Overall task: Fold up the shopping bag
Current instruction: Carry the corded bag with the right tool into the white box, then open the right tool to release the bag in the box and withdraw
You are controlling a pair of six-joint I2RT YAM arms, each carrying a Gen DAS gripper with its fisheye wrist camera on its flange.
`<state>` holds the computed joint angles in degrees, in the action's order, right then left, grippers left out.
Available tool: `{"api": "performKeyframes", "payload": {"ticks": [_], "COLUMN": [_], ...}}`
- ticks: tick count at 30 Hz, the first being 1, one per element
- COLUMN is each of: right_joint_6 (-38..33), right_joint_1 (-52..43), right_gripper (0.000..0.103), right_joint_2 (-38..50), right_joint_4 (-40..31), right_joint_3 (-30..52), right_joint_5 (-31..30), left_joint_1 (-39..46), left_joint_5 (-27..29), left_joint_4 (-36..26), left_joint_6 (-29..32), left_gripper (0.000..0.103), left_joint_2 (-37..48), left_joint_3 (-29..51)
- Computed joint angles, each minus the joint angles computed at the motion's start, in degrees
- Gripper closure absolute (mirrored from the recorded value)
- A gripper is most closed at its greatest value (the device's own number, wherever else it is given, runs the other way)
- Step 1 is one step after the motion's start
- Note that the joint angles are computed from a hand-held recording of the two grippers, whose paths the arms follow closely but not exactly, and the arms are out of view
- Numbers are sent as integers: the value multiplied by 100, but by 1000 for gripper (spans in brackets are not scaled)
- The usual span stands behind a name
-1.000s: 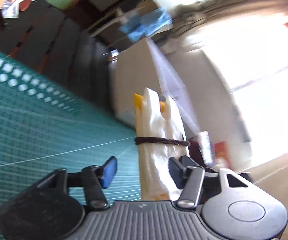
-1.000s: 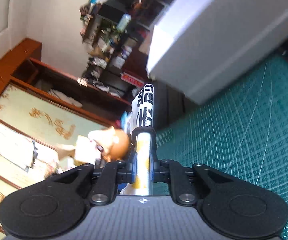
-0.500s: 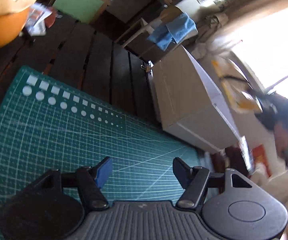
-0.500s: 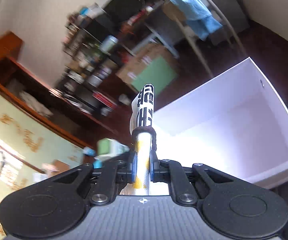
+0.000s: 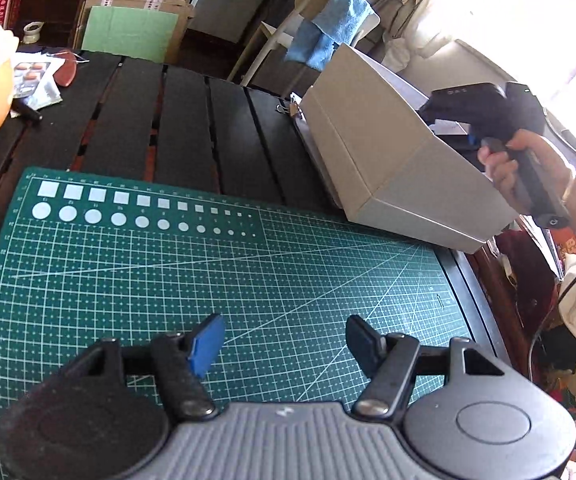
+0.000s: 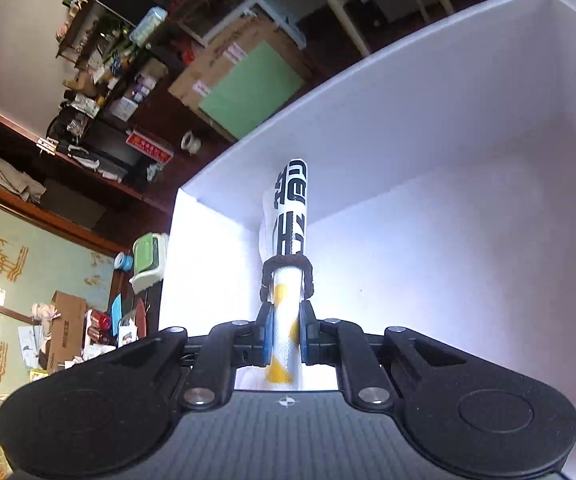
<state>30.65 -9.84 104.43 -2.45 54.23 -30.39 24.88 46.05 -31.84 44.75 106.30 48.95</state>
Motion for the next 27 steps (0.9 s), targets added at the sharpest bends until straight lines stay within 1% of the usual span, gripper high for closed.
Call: {"api": "performKeyframes", "payload": {"ticks": [3, 4, 5, 7, 9, 11, 12, 14, 16, 18, 23, 27], "right_joint_6": [-405, -410, -503, -648, -803, -878, -965, -1082, -1180, -1251, -1373, -1567], "right_joint_1": [6, 45, 68, 116, 191, 228, 243, 250, 285, 368, 581, 873], "right_gripper": [89, 88, 86, 77, 69, 56, 53, 44, 42, 41, 41, 40], "right_joint_2": [130, 78, 52, 92, 194, 197, 146, 53, 20, 67, 545, 811], "right_joint_4": [-534, -574, -783, -1114, -1591, -1759, -1872, -2040, -2232, -2367, -2783, -3028], "right_joint_3": [281, 248, 296, 459, 730, 819, 872, 939, 1083, 1232, 1796, 2095], "right_joint_5": [19, 33, 16, 122, 382, 531, 632, 781, 1005, 1358, 1619, 2042], "left_joint_1": [-12, -20, -26, -18, -21, -37, -48, -54, -49, -44, -34, -40], "left_joint_5": [21, 27, 25, 39, 54, 49, 39, 37, 44, 53, 67, 72], "left_joint_4": [-20, -25, -29, -153, -282, -316, -311, -354, -385, -410, -437, -448], "left_joint_6": [-53, -52, -27, 82, 200, 261, 282, 309, 285, 272, 277, 280], "left_gripper": [37, 37, 37, 37, 37, 37, 37, 37, 37, 37, 37, 37], "left_joint_2": [28, 44, 44, 43, 67, 62, 51, 61, 78, 98, 130, 147], "left_joint_3": [25, 36, 31, 42, 65, 55, 41, 48, 65, 83, 109, 125]}}
